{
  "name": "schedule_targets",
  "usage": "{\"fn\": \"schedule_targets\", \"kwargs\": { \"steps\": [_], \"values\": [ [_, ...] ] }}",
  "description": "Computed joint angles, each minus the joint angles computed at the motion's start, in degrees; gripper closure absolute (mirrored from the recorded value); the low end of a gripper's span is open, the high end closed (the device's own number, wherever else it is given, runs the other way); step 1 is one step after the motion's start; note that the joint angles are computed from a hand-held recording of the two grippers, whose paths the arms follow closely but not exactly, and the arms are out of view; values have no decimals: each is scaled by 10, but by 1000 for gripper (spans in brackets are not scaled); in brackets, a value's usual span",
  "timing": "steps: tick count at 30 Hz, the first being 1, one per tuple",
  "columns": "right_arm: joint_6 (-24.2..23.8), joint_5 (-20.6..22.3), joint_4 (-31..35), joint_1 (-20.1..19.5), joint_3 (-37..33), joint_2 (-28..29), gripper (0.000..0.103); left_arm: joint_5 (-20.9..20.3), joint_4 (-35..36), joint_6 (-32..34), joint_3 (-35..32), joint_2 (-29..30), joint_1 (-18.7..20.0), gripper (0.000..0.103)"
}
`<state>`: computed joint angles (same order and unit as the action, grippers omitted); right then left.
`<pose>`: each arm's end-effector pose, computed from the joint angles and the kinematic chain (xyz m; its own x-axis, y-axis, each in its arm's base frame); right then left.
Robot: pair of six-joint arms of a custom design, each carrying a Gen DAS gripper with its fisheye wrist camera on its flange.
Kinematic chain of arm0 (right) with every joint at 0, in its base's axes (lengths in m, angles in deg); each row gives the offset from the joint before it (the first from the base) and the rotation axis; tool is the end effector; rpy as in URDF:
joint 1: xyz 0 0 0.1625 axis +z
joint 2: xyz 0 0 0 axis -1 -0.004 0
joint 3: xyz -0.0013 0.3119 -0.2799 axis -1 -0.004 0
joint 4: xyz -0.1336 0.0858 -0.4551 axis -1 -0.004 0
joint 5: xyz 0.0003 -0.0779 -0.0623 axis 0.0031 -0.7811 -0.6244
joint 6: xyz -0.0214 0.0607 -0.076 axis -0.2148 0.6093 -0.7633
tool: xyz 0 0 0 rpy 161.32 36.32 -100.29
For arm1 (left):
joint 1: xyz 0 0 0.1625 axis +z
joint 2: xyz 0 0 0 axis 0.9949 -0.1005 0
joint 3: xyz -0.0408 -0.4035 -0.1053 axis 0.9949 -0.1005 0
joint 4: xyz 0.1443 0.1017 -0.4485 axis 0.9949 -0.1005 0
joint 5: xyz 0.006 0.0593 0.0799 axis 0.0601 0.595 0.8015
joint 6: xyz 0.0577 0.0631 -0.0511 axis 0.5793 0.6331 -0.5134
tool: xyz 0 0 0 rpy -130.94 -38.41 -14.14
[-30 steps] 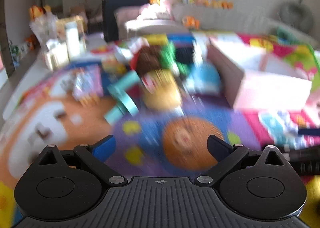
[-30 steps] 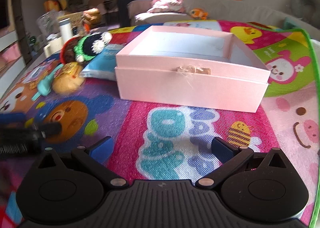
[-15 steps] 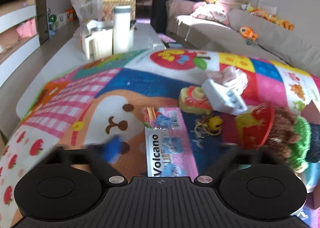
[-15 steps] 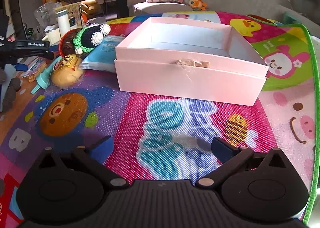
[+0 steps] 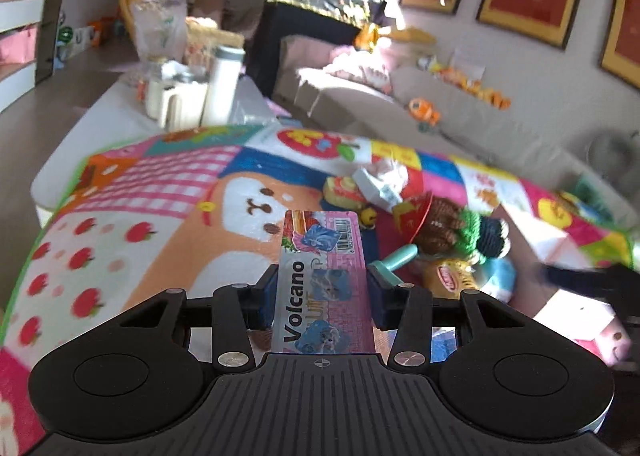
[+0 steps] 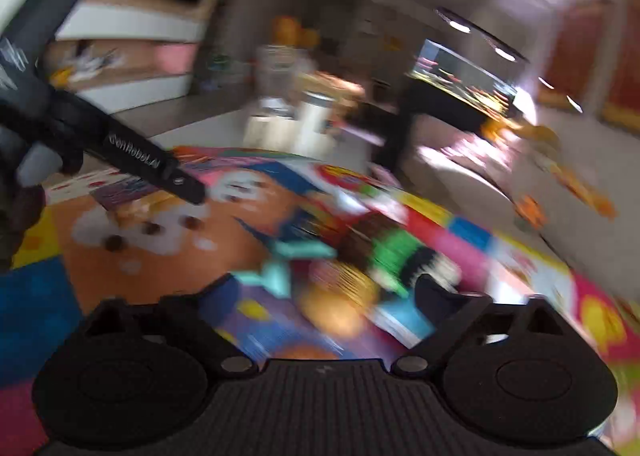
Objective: Organize objects
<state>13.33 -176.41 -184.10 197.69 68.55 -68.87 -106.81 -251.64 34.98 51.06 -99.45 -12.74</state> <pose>0.2979 -0.5368 -0.1059 -0.1555 -0.7218 0.6744 -0.9857 0.0691 -0.1534 0.0622 -0.4456 0.2581 -0.8642 -0.2855 -0.4143 0.2721 0.4274 -0.8621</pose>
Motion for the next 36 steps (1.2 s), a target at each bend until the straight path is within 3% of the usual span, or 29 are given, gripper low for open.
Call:
{"fn": "schedule_targets", "kwargs": {
  "steps": [1, 3, 7, 8, 9, 10, 14, 16, 18, 22, 23, 26, 28, 32, 36],
  "values": [
    [-3, -9, 18, 8, -22, 18, 27, 3, -11, 2, 8, -6, -3, 54],
    [6, -34, 32, 20, -69, 57, 46, 4, -17, 6, 20, -19, -5, 54],
    [77, -79, 74, 31, -150, 107, 51, -7, 13, -12, 28, -38, 6, 54],
    [106, -96, 103, 33, -165, 110, 60, -9, 24, -19, 28, -40, 10, 54],
    [137, -111, 134, 34, -172, 107, 76, -13, 34, -23, 26, -41, 14, 55],
    [167, -117, 170, 32, -170, 97, 83, -19, 44, -28, 27, -43, 17, 55],
    [249, -108, 257, 17, -100, 13, 85, -40, 72, -34, 35, -56, 9, 55],
    [268, -103, 278, 10, -47, -42, 85, -51, 83, -36, 43, -66, -5, 55],
    [263, -113, 269, 3, 8, -95, 92, -59, 77, -28, 51, -72, -26, 55],
    [230, -150, 215, -7, 92, -174, 92, -86, 72, -19, 60, -81, -77, 55],
    [218, -156, 194, -11, 107, -187, 100, -91, 75, -17, 61, -83, -91, 55],
    [215, -144, 185, -30, 135, -223, 99, -97, 81, 6, 59, -87, -134, 55],
    [225, -137, 165, -41, 147, -232, 91, -87, 82, 21, 56, -87, -161, 55],
    [254, -120, 131, -65, 177, -250, 43, -54, 82, 44, 55, -89, -204, 55],
    [241, -86, 140, -88, 227, -290, 36, -32, 91, 51, 59, -97, -219, 55]
  ]
}}
